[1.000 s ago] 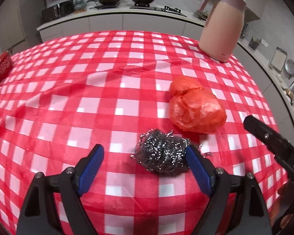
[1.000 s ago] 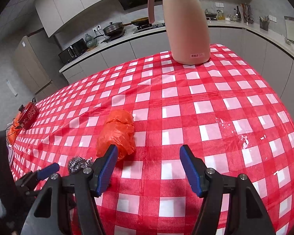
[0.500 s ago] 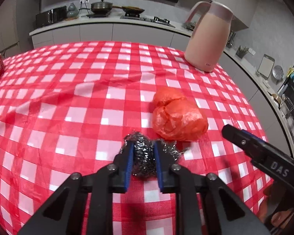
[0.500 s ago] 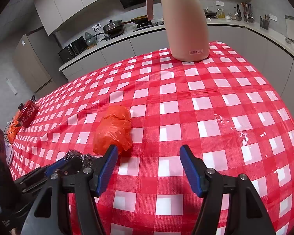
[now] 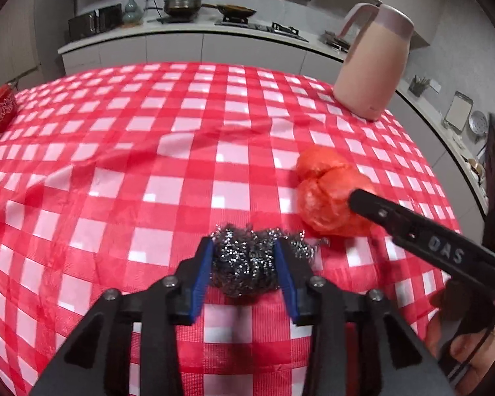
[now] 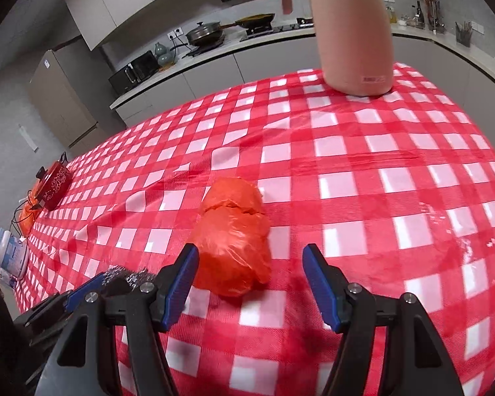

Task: Collect trash
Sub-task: 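Grasp the steel wool scrubber with the left gripper while the right grasps the red bag, then lift and carry the scrubber and red bag over the black bin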

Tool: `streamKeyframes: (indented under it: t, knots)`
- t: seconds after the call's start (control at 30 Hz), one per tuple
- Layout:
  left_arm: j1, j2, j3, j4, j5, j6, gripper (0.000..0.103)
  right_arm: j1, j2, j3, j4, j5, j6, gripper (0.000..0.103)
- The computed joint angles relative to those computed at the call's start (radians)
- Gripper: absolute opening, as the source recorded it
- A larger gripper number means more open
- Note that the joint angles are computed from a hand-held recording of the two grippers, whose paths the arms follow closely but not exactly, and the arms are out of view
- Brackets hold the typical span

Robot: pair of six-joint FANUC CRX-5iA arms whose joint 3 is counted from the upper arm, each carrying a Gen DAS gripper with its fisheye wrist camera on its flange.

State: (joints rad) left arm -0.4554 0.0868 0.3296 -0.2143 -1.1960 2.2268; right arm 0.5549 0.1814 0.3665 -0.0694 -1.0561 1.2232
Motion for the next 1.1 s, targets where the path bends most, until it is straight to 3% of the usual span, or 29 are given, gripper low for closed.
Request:
streamKeyframes:
  t: [0.17, 0.27, 0.37, 0.47, 0.67, 0.73, 0.83, 0.9, 1.03, 1.1]
  knots:
    - [0.002, -0.017, -0.023, 0.012, 0.031, -0.021, 0.025, -0.009, 0.023, 0.019, -0.043, -0.003, 0.011, 0.066]
    - [0.004, -0.028, -0.037, 0.019, 0.047, -0.02, 0.021, -0.021, 0.04, 0.044, -0.088, -0.029, 0.039, 0.033]
    - [-0.001, -0.032, -0.037, 0.013, 0.052, -0.016, 0.019, -0.016, 0.033, 0.033, -0.083, -0.015, 0.048, 0.02]
    - [-0.005, -0.044, -0.04, 0.002, 0.065, 0.002, 0.015, -0.002, 0.01, 0.002, -0.048, 0.023, 0.04, 0.015]
    - [-0.014, -0.047, -0.027, -0.002, 0.079, 0.003, 0.011, -0.012, -0.036, -0.034, -0.03, 0.059, 0.028, 0.014]
    - [-0.034, -0.023, 0.001, -0.024, 0.033, -0.001, 0.012, -0.018, -0.045, -0.036, -0.035, 0.054, 0.031, 0.014]
    - [-0.055, -0.005, 0.018, -0.052, -0.017, 0.009, 0.025, -0.017, -0.061, -0.05, -0.028, 0.045, 0.038, 0.014]
    - [-0.056, 0.003, 0.028, -0.051, -0.047, 0.015, 0.059, -0.021, -0.072, -0.064, -0.03, 0.046, 0.043, 0.014]
    - [-0.062, -0.013, 0.026, -0.078, -0.053, 0.041, 0.063, -0.027, -0.083, -0.078, -0.04, 0.047, 0.046, 0.014]
    - [-0.068, -0.018, 0.033, -0.103, -0.053, 0.04, 0.07, -0.027, -0.089, -0.084, -0.042, 0.048, 0.048, 0.014]
